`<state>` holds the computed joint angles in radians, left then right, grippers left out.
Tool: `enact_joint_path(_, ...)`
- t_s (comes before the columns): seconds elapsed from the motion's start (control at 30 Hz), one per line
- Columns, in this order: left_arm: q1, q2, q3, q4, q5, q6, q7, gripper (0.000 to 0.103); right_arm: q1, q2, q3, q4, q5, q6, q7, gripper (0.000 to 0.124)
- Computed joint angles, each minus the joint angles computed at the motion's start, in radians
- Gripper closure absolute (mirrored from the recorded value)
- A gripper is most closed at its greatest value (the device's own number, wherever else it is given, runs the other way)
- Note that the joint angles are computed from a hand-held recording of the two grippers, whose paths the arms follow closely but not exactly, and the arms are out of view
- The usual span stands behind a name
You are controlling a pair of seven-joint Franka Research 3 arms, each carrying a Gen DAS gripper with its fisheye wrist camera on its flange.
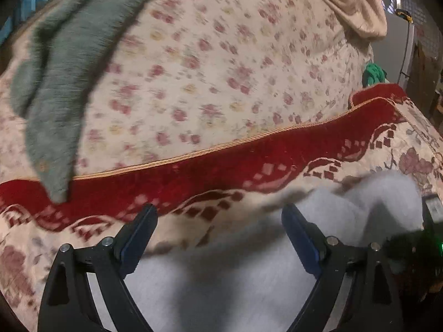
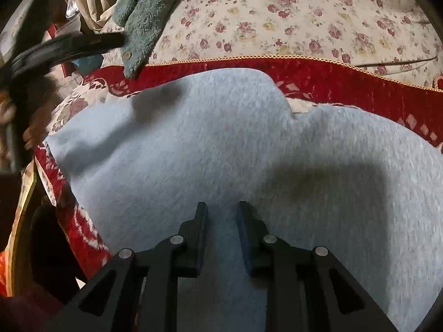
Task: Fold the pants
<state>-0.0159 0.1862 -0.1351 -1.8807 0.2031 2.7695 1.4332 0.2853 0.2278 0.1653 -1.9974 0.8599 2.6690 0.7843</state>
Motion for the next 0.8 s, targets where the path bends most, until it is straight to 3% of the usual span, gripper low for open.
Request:
enact_joint_path(0.13,0.012,0.161,-0.052,0.224,-0.115,-0.169,0.119,0.012,-0.03,-0.001,-0.004,0.041,0.04,-0.084,-0.014,0.098)
enact_joint_path(0.33,-0.028,0.328,-0.064,0.482,-0.129,-0.364,0.175,0.012,-0.039,-0.051,-0.035,0.056,0.036,-0.055,-0.055,0.098)
enact_joint_path(0.47,-0.077,0.429,-0.043,0.642,-0.099,-0.522,0.15,0.012,-0.035,-0.043,-0.058,0.091,-0.071,-0.051,0.006,0.098)
enact_joint_path(0.6,-0.069,0.519,-0.066,0.792,-0.155,-0.69,0.163,0.012,-0.046,-0.034,-0.055,0.106,-0.083,-0.048,0.012,0.098)
enact_joint_path(0.73,-0.085,0.61,-0.073,0.944,-0.187,-0.808,0.175,0.012,-0.058,-0.028,-0.045,0.104,-0.04,-0.038,0.007,0.098)
enact_joint_path(0.8,-0.1,0.631,-0.068,0.983,-0.183,-0.828,0.182,0.012,-0.061,-0.028,-0.042,0.1,-0.028,-0.035,0.0,0.098)
